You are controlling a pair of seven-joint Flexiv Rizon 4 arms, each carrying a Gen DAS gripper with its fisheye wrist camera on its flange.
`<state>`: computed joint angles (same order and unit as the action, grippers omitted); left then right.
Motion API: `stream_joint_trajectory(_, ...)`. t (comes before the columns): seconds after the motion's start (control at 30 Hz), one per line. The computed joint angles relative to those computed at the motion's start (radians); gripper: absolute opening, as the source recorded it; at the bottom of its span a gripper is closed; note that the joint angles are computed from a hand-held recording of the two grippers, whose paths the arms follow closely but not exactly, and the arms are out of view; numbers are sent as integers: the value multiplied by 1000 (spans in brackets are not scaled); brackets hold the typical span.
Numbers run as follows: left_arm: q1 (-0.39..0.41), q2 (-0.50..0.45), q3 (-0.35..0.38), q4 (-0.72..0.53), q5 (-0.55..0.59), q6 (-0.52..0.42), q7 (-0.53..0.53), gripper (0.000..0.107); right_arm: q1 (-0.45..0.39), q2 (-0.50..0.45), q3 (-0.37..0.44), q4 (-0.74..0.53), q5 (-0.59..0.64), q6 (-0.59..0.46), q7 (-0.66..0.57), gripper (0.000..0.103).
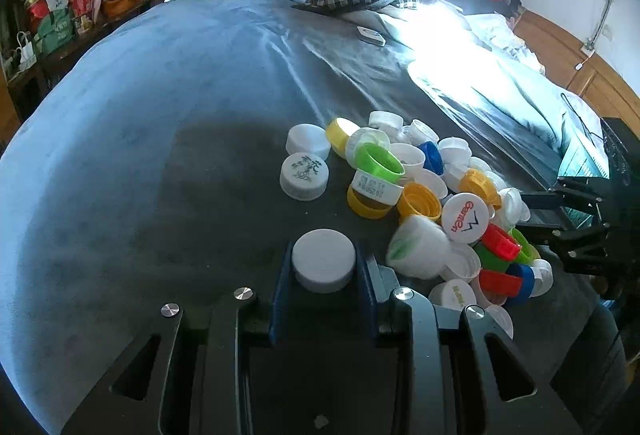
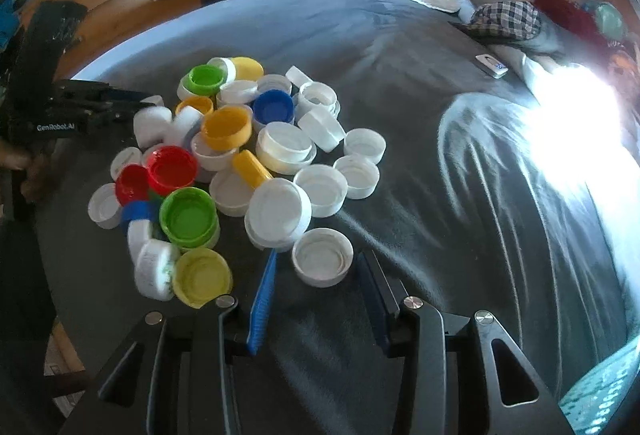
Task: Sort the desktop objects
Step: 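Grasp a white cap with the left tool while the right tool grasps a white cap, then carry both held white caps over the blue basket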
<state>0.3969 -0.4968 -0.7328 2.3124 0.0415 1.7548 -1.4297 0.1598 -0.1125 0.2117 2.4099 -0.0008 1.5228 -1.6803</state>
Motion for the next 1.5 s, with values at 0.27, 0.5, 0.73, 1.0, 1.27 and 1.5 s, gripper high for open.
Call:
stream_joint_trajectory(0.27, -2, -20, -6, -17, -2, -7, 13, 29, 4, -11, 6, -1, 29, 28, -29, 38)
stream_joint_trajectory(0.5, -41, 15, 38, 1, -16, 19, -11, 27, 5, 34, -3, 11, 28, -5, 18, 31)
stream_joint_trajectory(0.73, 6, 110, 29, 57, -2, 46, -115, 27, -25, 200, -42, 122, -217, -17, 350, 31)
stream_joint_trajectory(1.0, 67, 215, -72, 79, -18, 5, -159, 27, -115, 438, 1, 191, -304, -51, 564, 31)
stream_joint_trajectory(1.27, 63, 258, -227, -3, -100, -63, -129, 27, -198, 689, -23, 217, -305, -202, 585, 32)
stream_joint_trajectory(1.5, -340, 212, 26, -214, -97, -187, -81, 27, -285, 839, -66, 229, -277, -320, 561, 31)
